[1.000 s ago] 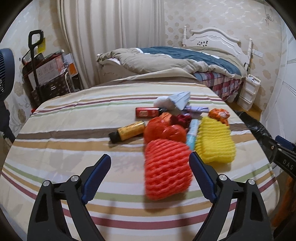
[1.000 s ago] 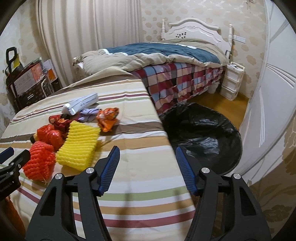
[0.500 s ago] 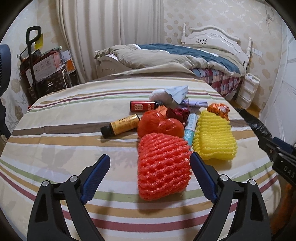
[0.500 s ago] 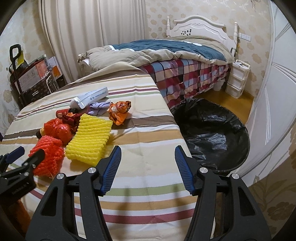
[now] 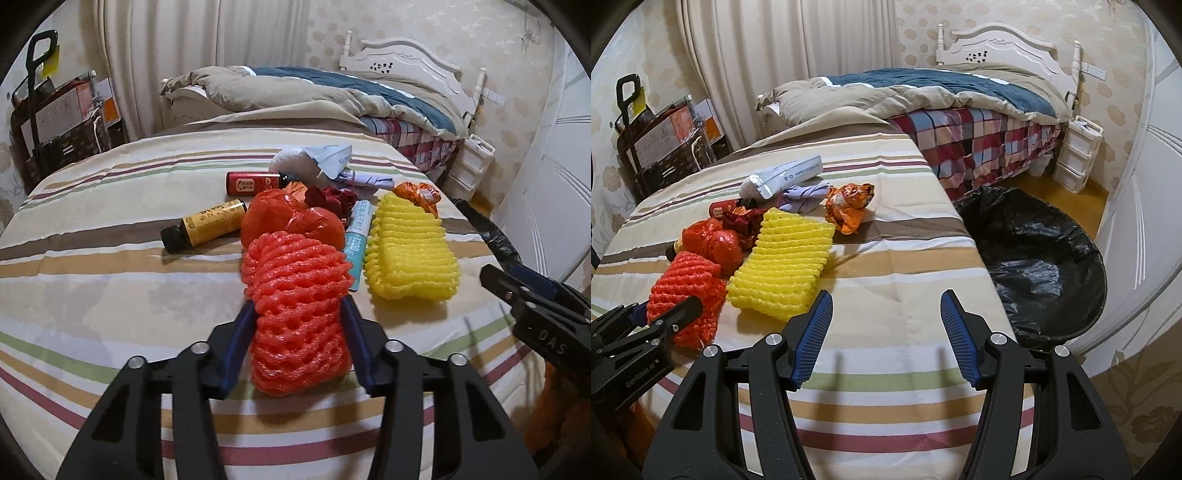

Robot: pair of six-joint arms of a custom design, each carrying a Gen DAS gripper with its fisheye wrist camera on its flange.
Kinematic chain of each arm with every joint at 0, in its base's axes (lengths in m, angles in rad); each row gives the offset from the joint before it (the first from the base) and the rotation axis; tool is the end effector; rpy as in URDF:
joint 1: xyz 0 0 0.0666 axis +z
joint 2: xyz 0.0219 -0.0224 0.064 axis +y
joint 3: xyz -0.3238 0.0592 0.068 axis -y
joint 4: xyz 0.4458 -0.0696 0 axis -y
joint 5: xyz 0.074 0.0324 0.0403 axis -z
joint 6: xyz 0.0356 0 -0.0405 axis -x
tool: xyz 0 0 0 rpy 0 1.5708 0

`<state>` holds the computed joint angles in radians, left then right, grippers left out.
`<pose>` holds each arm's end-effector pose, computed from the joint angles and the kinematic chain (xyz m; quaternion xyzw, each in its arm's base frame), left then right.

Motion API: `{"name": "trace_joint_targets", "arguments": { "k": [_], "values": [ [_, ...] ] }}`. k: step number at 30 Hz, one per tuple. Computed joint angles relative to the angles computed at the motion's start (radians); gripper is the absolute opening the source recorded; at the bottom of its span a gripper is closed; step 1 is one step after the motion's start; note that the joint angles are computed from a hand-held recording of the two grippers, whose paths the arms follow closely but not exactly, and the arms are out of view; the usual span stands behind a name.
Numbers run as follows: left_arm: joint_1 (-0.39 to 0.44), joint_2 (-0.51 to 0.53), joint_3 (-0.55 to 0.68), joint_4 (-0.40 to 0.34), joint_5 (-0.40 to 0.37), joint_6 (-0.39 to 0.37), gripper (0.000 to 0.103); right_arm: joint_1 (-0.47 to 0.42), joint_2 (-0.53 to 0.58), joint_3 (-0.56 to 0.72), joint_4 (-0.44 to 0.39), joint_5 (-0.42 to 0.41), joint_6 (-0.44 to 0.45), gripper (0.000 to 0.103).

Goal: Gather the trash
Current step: 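Grasp the red foam net with the left tool while the right tool grasps the yellow foam net, then carry both foam nets over the black bin and open both tools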

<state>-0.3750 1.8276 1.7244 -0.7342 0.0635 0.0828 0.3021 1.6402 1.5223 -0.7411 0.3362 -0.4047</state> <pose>0.6378 -0.2539 0.2991 0.1471 0.9214 -0.1102 0.3423 0.6003 0.1744 0.3149 0.1056 0.9199 -0.0282 0.3766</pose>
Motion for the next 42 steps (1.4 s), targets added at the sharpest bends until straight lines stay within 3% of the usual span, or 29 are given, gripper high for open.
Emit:
{"name": "trace_joint_targets", "arguments": {
  "k": [10, 13, 16, 25, 30, 36, 42],
  "values": [
    [0.031, -0.055, -0.056, 0.056, -0.026, 0.009, 0.041, 0.028, 0.068, 0.091, -0.016, -0.044, 0.027, 0.06],
    [0.044, -0.063, -0.069, 0.075, -0.058, 0.007, 0.041, 0.041, 0.099, 0.133, -0.02, -0.06, 0.032, 0.071],
    [0.062, -0.057, -0.062, 0.08, -0.071, 0.017, 0.041, 0.054, 0.134, 0.179, -0.024, -0.062, 0.044, 0.074],
    [0.092, -0.037, -0.048, 0.081, -0.06, 0.043, 0.041, 0.06, 0.252, 0.321, -0.132, -0.029, 0.03, 0.077],
    [0.094, -0.027, -0.041, 0.074, -0.046, 0.05, 0.041, 0.053, 0.252, 0.312, -0.142, -0.08, 0.011, 0.059],
    [0.092, -0.039, -0.054, 0.083, -0.035, 0.05, 0.041, 0.059, 0.205, 0.246, -0.09, -0.086, 0.027, 0.051],
    [0.083, -0.06, -0.07, 0.09, -0.021, 0.049, 0.04, 0.06, 0.138, 0.178, -0.039, -0.065, 0.044, 0.049]
  ]
}}
